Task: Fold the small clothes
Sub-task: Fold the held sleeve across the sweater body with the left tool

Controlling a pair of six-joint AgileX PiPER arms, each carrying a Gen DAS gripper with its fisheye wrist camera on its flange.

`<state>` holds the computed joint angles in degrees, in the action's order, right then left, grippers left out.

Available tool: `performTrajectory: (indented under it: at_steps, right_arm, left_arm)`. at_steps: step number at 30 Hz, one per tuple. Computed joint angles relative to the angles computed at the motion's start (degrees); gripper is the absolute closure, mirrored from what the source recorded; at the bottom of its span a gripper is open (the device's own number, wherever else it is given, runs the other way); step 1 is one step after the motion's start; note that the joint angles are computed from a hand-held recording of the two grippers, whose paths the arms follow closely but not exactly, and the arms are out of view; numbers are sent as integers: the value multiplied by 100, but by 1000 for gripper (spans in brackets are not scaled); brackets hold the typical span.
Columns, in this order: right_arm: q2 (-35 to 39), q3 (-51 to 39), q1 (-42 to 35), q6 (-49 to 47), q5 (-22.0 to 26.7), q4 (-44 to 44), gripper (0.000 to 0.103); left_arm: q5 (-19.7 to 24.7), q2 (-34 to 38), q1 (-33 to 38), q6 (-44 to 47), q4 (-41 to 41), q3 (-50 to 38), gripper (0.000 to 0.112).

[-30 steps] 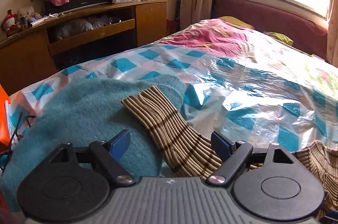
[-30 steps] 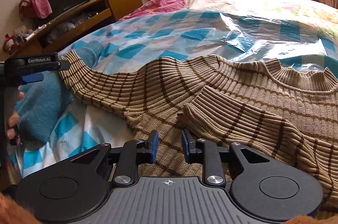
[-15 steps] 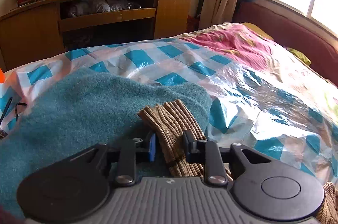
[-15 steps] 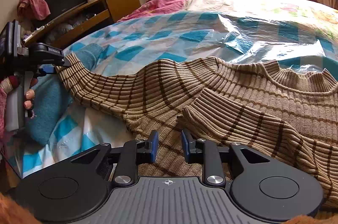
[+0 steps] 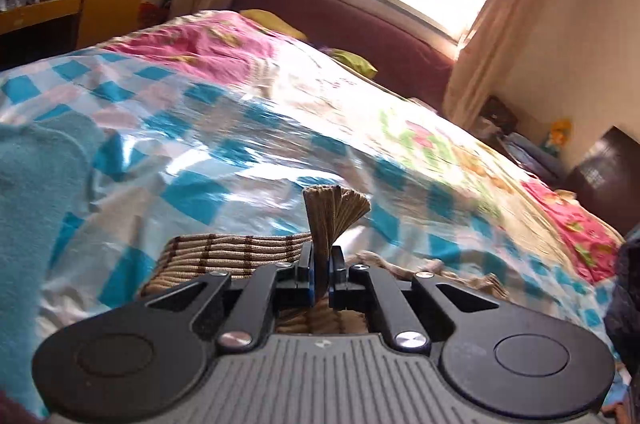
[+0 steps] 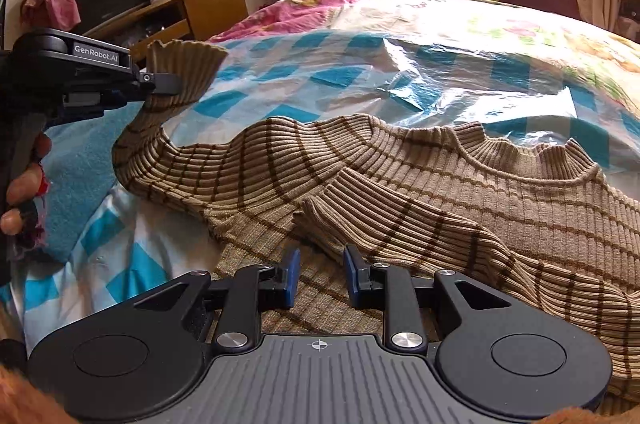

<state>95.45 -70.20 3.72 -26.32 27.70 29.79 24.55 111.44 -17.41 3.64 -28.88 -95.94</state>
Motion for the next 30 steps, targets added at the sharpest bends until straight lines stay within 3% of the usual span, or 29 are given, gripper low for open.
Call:
performTrajectory:
  at_steps: [5, 10, 14, 19, 23, 30]
  right_arm:
    - [-330, 365, -417, -204, 78, 238, 78]
    - [-441, 604, -1049, -463, 424, 915, 78]
    - [-337, 610, -1459, -650, 849, 1561, 77]
    - [101, 303, -1607, -523, 1529, 2091, 63]
    - [424, 99, -1605, -185, 1889, 2496, 62]
    - [647, 9, -1864, 263, 2469, 3070, 59]
  left_arm:
    - [364, -46, -448, 1552, -1533, 140, 101]
    - [360, -35, -966, 972, -486, 517, 100]
    - [302, -161, -1151, 864, -265, 1180, 96]
    - [84, -457, -1126, 1140, -474, 1719, 92]
    - [-127, -636, -1235, 1196, -93, 1940, 87]
    - [22, -624, -1158, 2067, -868, 1995, 82]
